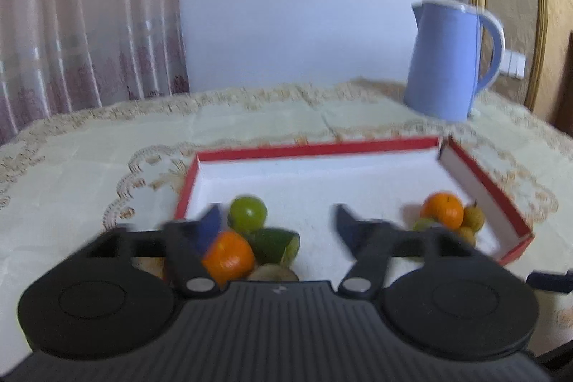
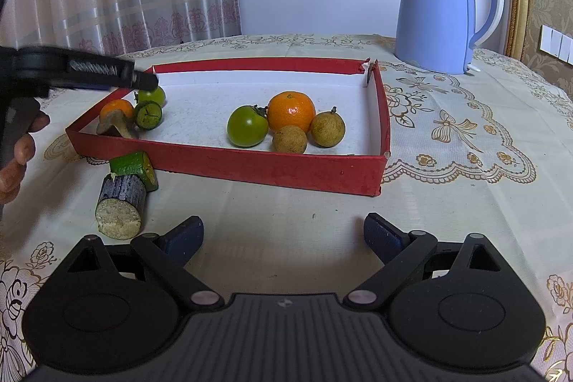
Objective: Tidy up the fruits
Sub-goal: 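Carry the eggplant chunk into the tray and open the left gripper, then reach the right gripper to the second dark eggplant chunk and grasp it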
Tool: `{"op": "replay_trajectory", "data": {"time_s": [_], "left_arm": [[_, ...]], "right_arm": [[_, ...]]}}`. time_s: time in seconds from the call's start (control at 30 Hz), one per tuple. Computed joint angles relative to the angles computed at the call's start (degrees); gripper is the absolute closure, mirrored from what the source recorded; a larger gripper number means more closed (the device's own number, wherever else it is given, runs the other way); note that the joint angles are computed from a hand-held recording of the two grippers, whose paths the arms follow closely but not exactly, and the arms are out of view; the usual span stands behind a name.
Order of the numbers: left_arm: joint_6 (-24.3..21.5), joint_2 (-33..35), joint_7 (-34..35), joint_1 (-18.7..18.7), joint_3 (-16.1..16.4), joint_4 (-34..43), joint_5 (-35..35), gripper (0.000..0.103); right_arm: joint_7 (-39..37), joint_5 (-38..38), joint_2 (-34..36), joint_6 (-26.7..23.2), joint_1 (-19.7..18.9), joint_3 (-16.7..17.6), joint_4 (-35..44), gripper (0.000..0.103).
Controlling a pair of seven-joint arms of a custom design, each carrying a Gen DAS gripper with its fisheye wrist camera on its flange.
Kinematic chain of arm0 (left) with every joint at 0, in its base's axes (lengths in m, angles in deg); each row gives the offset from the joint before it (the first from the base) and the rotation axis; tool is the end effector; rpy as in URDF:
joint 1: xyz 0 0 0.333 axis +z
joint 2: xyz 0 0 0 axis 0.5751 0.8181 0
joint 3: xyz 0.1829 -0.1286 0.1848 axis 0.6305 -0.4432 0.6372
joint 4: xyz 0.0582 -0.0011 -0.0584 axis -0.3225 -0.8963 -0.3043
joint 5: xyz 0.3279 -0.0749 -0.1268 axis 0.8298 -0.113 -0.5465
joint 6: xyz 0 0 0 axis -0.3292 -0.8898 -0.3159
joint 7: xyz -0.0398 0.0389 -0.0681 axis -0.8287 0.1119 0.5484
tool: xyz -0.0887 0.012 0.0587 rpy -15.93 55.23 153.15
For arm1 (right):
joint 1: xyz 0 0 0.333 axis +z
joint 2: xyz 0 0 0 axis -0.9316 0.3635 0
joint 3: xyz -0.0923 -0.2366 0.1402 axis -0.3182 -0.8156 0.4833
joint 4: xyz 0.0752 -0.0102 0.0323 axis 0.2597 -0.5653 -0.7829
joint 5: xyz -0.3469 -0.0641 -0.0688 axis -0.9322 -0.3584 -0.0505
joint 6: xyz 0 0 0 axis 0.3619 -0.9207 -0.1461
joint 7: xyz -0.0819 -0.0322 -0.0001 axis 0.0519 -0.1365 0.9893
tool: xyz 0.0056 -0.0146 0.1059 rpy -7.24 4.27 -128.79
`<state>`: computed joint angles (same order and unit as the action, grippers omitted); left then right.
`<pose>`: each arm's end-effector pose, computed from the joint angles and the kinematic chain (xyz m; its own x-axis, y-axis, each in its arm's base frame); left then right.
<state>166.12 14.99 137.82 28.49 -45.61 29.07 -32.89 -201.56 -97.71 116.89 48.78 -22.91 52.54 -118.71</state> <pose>0.7640 -0.1917 0.3253 -0.6024 -0.7982 -0.0050 -0.3724 0.2865 -0.8828 0.5910 0.4636 0.2674 -0.3366 -0.9395 -0.0630 -0.5491 0.2502 -0.7975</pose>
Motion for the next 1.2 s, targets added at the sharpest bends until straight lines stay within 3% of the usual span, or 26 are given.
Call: {"op": "replay_trajectory", "data": {"time_s": [0.13, 0.2, 0.3, 0.4, 0.5, 0.63, 0.73, 0.83, 0.9, 0.97, 1.0, 1.1, 1.2], "left_arm": [[8.3, -5.8, 11.5, 5.9, -8.3, -11.6, -5.3, 0.019], [12.0, -7.9, 20.2, 11.9, -16.2, -18.3, -9.2, 0.009], [16.9, -9.7, 30.7, 21.6, -27.0, -28.2, -14.6, 0.005], [20.0, -10.4, 34.1, 27.6, -31.8, -35.1, -16.7, 0.004], [22.8, -10.7, 31.8, 28.7, -31.2, -37.8, -16.3, 0.004], [19.5, -13.8, 22.4, 22.3, -20.0, -36.4, -15.5, 0.005], [20.1, -13.5, 18.1, 19.1, -15.8, -34.6, -14.3, 0.005], [19.7, -13.7, 15.5, 18.0, -13.6, -34.8, -12.4, 0.004], [19.4, -14.7, 11.9, 14.2, -8.4, -34.6, -11.2, 0.004], [19.1, -14.8, 11.6, 14.3, -8.5, -35.2, -9.4, 0.004], [18.5, -14.9, 11.0, 14.0, -7.9, -35.2, -8.6, 0.001], [15.7, -15.6, 6.4, 9.7, -1.7, -34.3, -7.0, 0.000], [13.2, -15.6, 3.3, 8.7, 0.5, -33.3, -5.9, 0.000]], "right_arm": [[0.0, 0.0, 0.0, 0.1, 0.0, 0.0, 0.0, 0.006], [0.0, 0.1, 0.1, 0.0, 0.0, 0.0, 0.2, 0.006], [-0.1, 0.1, 0.1, 0.0, 0.0, 0.0, 0.1, 0.006], [0.0, 0.1, 0.1, 0.1, 0.0, -0.1, 0.1, 0.006], [-0.1, 0.1, 0.1, 0.1, 0.0, -0.1, 0.1, 0.006], [0.0, 0.1, 0.1, 0.1, 0.0, -0.1, 0.1, 0.006], [-0.1, 0.1, 0.1, 0.1, 0.0, -0.1, 0.1, 0.006], [-0.2, 0.1, 0.1, 0.0, 0.0, 0.0, 0.2, 0.006], [-0.6, 0.3, 0.3, -0.3, 0.0, 0.1, 0.5, 0.006], [-0.9, 0.5, 0.5, -0.4, 0.0, 0.1, 0.8, 0.006], [-1.1, 0.6, 0.6, -0.6, -0.1, 0.1, 1.0, 0.006], [-0.9, 0.6, 0.6, -0.4, 0.0, 0.0, 0.9, 0.006], [4.5, -2.8, -1.4, 1.8, 1.6, -2.0, -2.8, 0.006]]}}
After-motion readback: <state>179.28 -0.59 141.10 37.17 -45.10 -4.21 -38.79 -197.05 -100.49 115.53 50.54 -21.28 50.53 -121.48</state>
